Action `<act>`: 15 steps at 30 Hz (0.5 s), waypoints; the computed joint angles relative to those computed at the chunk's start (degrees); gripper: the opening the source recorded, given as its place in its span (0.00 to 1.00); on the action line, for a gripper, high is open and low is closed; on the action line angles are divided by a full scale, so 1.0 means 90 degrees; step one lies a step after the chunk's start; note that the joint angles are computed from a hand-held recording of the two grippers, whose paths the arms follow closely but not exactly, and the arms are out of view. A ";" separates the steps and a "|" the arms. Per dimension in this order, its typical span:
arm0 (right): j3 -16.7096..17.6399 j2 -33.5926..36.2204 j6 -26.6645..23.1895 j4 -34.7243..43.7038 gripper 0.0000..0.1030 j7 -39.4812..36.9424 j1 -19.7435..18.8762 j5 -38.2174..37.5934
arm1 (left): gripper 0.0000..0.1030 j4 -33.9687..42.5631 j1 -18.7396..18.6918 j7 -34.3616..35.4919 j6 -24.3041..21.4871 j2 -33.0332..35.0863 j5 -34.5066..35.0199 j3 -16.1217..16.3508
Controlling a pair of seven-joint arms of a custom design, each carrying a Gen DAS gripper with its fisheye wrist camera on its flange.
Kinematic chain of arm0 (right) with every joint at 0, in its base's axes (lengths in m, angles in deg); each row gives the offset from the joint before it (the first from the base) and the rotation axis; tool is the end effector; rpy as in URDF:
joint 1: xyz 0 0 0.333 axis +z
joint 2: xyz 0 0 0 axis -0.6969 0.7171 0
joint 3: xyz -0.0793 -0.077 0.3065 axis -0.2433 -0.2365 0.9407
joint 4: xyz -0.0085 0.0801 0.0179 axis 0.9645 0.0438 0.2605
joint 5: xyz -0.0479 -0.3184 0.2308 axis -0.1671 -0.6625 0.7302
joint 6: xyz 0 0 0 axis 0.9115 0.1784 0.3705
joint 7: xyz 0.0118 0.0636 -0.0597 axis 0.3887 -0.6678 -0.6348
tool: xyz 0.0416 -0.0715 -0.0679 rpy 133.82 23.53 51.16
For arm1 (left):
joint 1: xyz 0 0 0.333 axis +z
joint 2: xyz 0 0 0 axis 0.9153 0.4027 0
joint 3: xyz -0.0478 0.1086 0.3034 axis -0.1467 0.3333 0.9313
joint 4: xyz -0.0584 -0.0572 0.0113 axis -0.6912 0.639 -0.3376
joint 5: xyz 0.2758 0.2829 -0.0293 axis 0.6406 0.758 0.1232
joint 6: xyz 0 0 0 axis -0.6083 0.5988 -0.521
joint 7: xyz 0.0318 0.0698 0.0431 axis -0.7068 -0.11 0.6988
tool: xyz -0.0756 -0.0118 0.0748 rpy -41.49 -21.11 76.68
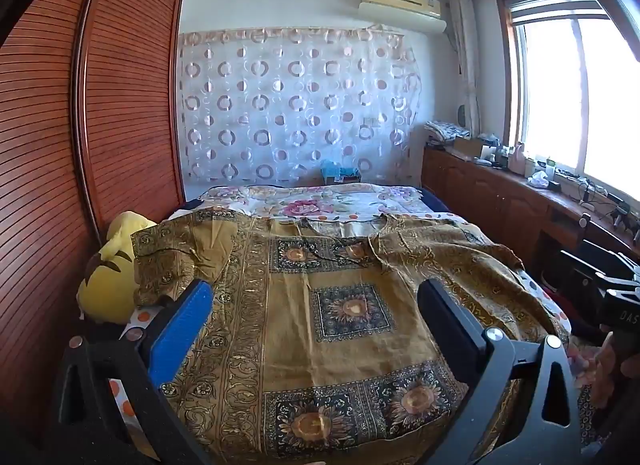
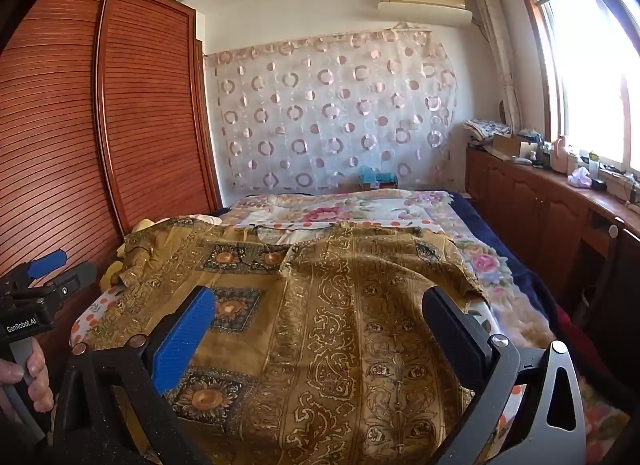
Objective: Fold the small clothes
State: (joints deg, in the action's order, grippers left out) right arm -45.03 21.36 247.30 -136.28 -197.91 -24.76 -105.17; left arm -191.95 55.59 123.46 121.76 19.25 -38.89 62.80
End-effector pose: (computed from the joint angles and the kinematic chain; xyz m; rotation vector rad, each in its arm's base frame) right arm 0.5276 0.2965 0.5540 -1.4659 1.3601 -0.9636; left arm 0.5698 -0.0843 0.5806 -1.3995 1.6464 -1.1369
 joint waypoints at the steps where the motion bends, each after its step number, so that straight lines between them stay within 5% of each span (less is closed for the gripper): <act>1: 0.0001 -0.0001 -0.0006 -0.0003 1.00 0.0002 0.0002 -0.0002 | 1.00 -0.0030 0.0038 -0.0174 -0.0005 -0.0005 0.0192 -0.0010; 15: 0.0036 -0.0176 -0.0015 -0.0151 1.00 -0.0110 -0.0015 0.0189 | 1.00 -0.0151 -0.0093 -0.0568 0.0047 -0.0046 0.0702 0.0164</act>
State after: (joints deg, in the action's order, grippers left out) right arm -44.70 19.77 247.16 -137.64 -198.91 -24.89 -103.47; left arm -193.30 54.76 118.36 122.18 18.83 -32.58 64.28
